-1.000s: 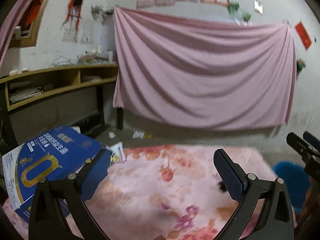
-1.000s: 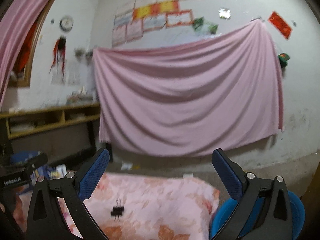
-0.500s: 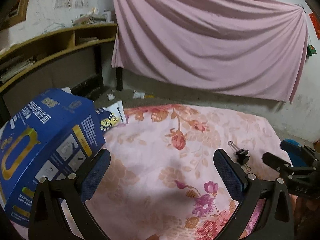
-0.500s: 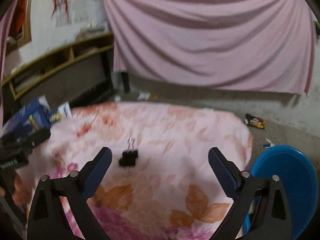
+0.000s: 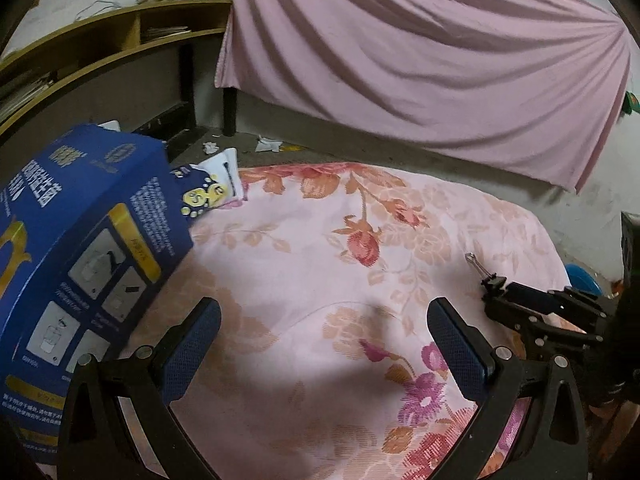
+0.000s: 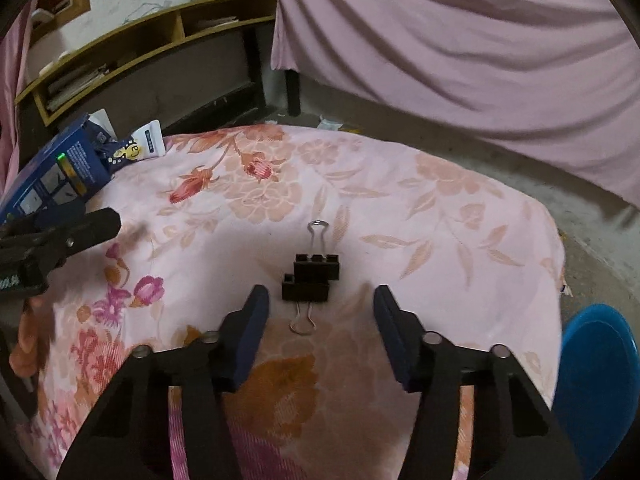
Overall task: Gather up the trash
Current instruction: 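Move both tools back over the bed toward the black binder clip, then grasp the black binder clip with the left tool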
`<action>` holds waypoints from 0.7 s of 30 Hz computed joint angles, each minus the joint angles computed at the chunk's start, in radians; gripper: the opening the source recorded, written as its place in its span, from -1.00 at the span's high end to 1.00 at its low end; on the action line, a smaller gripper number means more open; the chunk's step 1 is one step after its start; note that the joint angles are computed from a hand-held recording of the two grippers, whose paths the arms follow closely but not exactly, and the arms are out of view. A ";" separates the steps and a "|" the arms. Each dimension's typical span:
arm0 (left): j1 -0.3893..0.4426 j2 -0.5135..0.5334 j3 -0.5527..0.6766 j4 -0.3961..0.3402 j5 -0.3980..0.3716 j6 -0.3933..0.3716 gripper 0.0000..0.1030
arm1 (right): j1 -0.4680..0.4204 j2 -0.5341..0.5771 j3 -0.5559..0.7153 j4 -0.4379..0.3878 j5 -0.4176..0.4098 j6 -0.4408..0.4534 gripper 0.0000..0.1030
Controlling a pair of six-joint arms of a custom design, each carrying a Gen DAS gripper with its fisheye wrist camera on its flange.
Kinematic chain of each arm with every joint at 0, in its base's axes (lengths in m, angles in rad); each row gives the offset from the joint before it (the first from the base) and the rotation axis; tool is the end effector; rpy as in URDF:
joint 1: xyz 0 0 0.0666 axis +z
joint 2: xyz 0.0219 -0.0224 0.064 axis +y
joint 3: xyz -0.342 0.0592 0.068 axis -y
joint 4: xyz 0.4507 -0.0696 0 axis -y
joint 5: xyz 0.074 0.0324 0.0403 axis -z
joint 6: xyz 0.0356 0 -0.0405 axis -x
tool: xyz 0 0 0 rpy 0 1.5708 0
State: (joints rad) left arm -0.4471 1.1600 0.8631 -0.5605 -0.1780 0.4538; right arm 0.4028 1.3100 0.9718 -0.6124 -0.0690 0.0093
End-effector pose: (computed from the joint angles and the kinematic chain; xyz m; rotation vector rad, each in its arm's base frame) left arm 0.4082 -0.1892 0.2569 -0.0885 2.4181 -0.1981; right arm 0.4482 0.1932 0.2398 -0.5462 2.4763 0.2447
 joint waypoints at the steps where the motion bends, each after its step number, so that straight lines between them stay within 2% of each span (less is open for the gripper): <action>1: -0.001 0.004 0.003 0.000 0.007 -0.006 -0.96 | -0.001 0.009 0.008 -0.007 -0.011 0.003 0.32; 4: 0.000 0.023 0.017 -0.003 0.049 -0.033 -0.96 | -0.006 0.004 0.004 -0.010 -0.031 0.011 0.45; 12: -0.040 0.078 0.065 0.004 0.069 -0.093 -0.95 | -0.024 -0.053 -0.039 -0.017 -0.034 0.039 0.81; 16: -0.076 0.137 0.116 -0.004 0.067 -0.152 -0.93 | -0.047 -0.074 -0.056 -0.020 -0.016 0.048 0.84; 21: -0.101 0.215 0.183 -0.019 0.082 -0.228 -0.81 | -0.099 -0.095 -0.076 -0.016 -0.010 0.045 0.84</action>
State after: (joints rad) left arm -0.5485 1.3753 1.0457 -0.5794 -0.0958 0.2259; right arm 0.3040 1.2145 0.8954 -0.6281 -0.0786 0.0547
